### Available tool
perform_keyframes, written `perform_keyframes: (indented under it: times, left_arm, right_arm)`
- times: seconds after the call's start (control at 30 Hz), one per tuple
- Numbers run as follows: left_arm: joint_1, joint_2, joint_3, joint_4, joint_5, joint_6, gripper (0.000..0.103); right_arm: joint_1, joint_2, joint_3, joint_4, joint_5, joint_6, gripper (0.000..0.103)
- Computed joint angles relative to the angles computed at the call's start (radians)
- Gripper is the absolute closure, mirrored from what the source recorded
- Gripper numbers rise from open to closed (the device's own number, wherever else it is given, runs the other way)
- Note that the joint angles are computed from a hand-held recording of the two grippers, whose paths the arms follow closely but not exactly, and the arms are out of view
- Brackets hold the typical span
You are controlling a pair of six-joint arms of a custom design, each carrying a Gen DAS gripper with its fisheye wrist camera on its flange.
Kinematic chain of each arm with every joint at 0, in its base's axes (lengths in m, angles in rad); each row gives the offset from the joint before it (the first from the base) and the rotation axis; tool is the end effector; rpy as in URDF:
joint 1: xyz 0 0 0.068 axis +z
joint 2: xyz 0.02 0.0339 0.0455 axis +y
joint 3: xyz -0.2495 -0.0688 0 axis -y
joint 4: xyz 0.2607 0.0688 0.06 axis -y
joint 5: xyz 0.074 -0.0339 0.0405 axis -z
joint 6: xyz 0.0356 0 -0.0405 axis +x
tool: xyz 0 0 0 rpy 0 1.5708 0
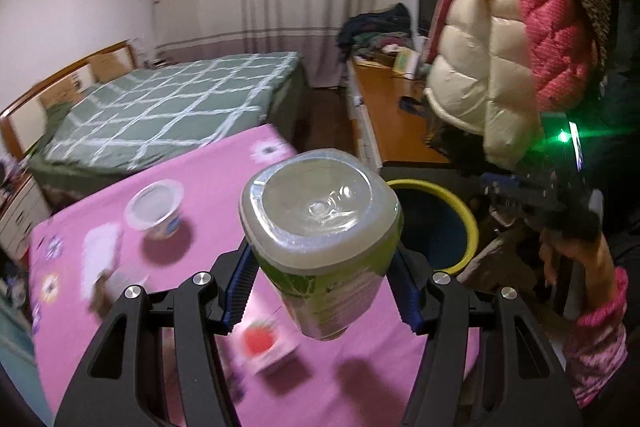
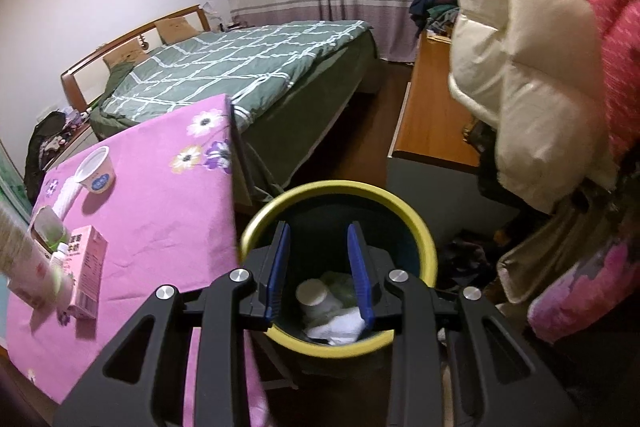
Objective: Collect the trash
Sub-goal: 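Carry the coconut water bottle over the bin and open the left gripper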
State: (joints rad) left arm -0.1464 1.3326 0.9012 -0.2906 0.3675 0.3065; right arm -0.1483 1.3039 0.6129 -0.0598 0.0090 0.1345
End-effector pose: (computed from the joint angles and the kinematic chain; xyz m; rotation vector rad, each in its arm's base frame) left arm 0.2984 -0.0569 0.2306 0.6890 2.1491 -0.3354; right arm 0.2704 -0.0407 0.1595 0.3317 2.2978 -0.0174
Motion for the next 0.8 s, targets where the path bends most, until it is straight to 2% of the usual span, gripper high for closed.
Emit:
perform_keyframes:
  times: [0.23, 0.47, 0.6, 0.7, 0.8]
  left_arm:
    - [-0.265, 0.302, 0.208, 0.089, -0.12, -0.09, 0.044]
    - [-0.404, 0.567, 0.395, 0.109, -0.191, -0.155, 0.044]
    - [-0.425, 0.651, 0.45, 0.103, -0.211, -0.165, 0.043]
    - [-0.432, 0.656, 0.443, 0.126, -0.232, -0.173, 0.03]
    - [-0.422, 0.616, 0.413, 0.131, -0.224, -0.178, 0.03]
  right_arm:
    - [-0.106, -0.034, -0.08, 0.016, -0.025, -0.051, 0.074]
    - [-0.201, -0.001, -0.104, 0.039, -0.067, -0.086, 0.073]
    - [-0.224, 0.019, -0.112, 0.057, -0.076, -0.092, 0.068]
    - [-0.228, 0.034, -0.11, 0.063, -0.08, -0.09, 0.068]
    - [-0.22, 0.034, -0.113, 0.065, -0.078, -0.084, 0.068]
